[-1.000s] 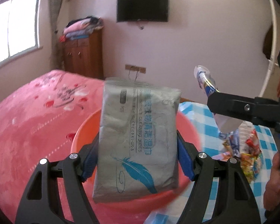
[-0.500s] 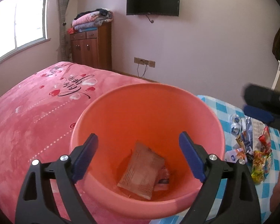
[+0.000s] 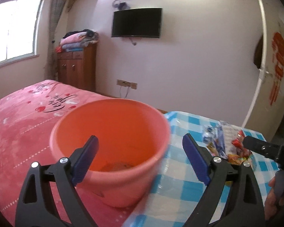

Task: Collect trash
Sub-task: 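Return both tools to the table toward the remaining snacks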

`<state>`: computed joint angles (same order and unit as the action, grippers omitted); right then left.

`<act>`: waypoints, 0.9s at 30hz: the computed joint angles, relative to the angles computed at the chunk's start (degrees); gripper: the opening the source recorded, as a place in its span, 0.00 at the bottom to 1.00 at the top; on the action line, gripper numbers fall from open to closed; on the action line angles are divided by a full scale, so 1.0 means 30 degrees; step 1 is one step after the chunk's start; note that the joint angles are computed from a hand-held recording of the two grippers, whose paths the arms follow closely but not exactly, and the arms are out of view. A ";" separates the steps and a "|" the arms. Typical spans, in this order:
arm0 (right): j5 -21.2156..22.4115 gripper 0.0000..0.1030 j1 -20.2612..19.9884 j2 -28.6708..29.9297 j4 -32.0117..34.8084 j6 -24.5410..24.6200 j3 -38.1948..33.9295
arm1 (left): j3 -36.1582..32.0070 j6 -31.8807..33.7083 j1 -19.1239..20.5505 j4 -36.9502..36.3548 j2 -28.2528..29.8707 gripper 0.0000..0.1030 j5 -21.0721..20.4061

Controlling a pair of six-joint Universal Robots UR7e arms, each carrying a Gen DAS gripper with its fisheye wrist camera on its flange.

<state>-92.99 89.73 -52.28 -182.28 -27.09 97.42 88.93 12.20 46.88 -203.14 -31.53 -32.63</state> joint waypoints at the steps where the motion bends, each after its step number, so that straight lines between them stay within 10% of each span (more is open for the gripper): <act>1: -0.0135 0.87 -0.0108 -0.0085 -0.0450 -0.0137 0.0268 | -0.0045 0.0195 -0.0123 -0.0046 0.0166 0.88 0.0126; 27: -0.1649 0.90 -0.2898 -0.1468 -0.6687 -0.2431 0.3350 | -0.1087 -0.4915 -0.1228 0.7985 0.2229 0.88 -0.1026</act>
<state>-97.93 81.04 -56.69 -202.34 -34.38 107.47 85.67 -2.54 43.19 -179.18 -24.84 -35.71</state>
